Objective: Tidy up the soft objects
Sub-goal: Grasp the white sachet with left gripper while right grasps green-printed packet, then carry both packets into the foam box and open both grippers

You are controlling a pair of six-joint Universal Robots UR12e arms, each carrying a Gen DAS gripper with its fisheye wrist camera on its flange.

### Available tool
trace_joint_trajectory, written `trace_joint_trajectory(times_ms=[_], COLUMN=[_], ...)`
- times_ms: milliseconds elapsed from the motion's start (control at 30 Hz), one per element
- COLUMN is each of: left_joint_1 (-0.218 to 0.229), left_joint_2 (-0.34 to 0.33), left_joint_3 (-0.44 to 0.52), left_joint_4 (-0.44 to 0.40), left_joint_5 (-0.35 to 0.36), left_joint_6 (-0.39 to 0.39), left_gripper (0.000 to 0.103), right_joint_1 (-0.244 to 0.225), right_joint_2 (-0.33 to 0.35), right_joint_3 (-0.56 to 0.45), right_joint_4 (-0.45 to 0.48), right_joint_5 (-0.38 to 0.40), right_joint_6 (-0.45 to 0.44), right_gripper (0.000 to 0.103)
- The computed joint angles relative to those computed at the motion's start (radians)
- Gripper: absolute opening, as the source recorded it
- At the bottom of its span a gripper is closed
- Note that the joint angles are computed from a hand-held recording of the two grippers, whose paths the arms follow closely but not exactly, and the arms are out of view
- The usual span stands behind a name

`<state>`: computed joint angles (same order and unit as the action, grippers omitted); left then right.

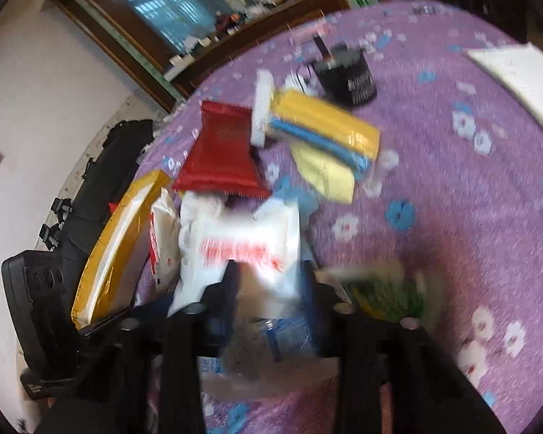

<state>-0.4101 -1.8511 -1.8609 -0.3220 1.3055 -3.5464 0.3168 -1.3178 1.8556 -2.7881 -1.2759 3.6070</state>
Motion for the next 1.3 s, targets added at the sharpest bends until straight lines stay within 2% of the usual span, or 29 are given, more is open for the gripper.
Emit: trace_joint_trajectory(times_ms=[100, 167, 200, 233, 300, 333, 367, 433, 567, 667, 767, 833, 867, 900, 933, 1000, 1067, 1100, 1167, 1300], left_joint_1=[0.003, 0.002, 0.002, 0.009, 0.007, 0.015, 0.019, 0.020, 0.041, 0.035, 0.054, 0.056, 0.063, 0.063, 0.063, 0.065, 0.066, 0.066, 0.071, 0.075], left_joint_2=[0.010, 0.017, 0.021, 0.032, 0.040, 0.046, 0.059, 0.075, 0.108, 0.126, 0.125, 0.107, 0.106, 0.105, 0.107, 0.114, 0.121, 0.125, 0.126, 0.128], left_joint_3=[-0.002, -0.001, -0.006, -0.019, -0.035, -0.044, -0.052, -0.062, -0.084, -0.101, -0.110, -0.097, -0.101, -0.103, -0.108, -0.117, -0.128, -0.134, -0.135, -0.136], left_joint_4=[-0.009, -0.020, -0.018, -0.002, 0.035, 0.059, 0.061, 0.068, 0.072, 0.067, 0.054, 0.038, 0.029, 0.029, 0.027, 0.028, 0.052, 0.066, 0.070, 0.078], left_joint_5=[-0.002, 0.025, 0.028, 0.017, 0.004, -0.035, -0.031, -0.021, -0.056, -0.061, -0.175, -0.235, -0.262, -0.261, -0.249, -0.243, -0.237, -0.226, -0.233, -0.239], left_joint_6=[0.003, -0.006, -0.005, -0.010, -0.033, -0.041, -0.038, -0.028, -0.031, -0.031, -0.059, -0.071, -0.070, -0.078, -0.084, -0.080, -0.075, -0.078, -0.087, -0.085], left_gripper=[0.050, 0.046, 0.045, 0.045, 0.045, 0.045, 0.045, 0.045, 0.045, 0.045, 0.045, 0.045, 0.045, 0.045, 0.045, 0.045, 0.045, 0.045, 0.045, 0.045], right_joint_1=[0.013, 0.004, 0.002, 0.005, 0.005, 0.003, 0.000, -0.001, 0.007, 0.018, 0.012, 0.005, 0.006, 0.009, 0.010, 0.008, 0.016, 0.027, 0.036, 0.034], right_joint_2=[-0.012, -0.020, -0.025, -0.029, -0.034, -0.034, -0.034, -0.039, -0.051, -0.060, -0.049, -0.038, -0.034, -0.033, -0.035, -0.044, -0.064, -0.073, -0.083, -0.092], right_joint_3=[0.006, 0.017, 0.023, 0.024, 0.028, 0.031, 0.031, 0.037, 0.041, 0.038, 0.031, 0.031, 0.027, 0.019, 0.019, 0.038, 0.045, 0.044, 0.046, 0.055], right_joint_4=[-0.003, -0.026, -0.042, -0.046, -0.054, -0.062, -0.066, -0.089, -0.138, -0.151, -0.149, -0.154, -0.147, -0.117, -0.101, -0.132, -0.121, -0.099, -0.065, -0.009], right_joint_5=[-0.049, -0.020, -0.017, -0.031, -0.032, -0.017, 0.002, 0.012, 0.000, -0.014, 0.040, 0.075, 0.066, 0.048, 0.037, 0.025, -0.033, -0.090, -0.147, -0.131], right_joint_6=[-0.013, 0.009, 0.017, 0.006, 0.004, 0.005, 0.004, 0.013, 0.010, -0.010, 0.023, 0.065, 0.069, 0.062, 0.057, 0.053, -0.011, -0.051, -0.092, -0.133], right_gripper=[0.029, 0.029, 0.023, 0.012, 0.006, 0.003, 0.002, 0.000, 0.000, 0.000, 0.001, 0.004, 0.005, 0.020, 0.041, 0.051, 0.057, 0.064, 0.065, 0.065])
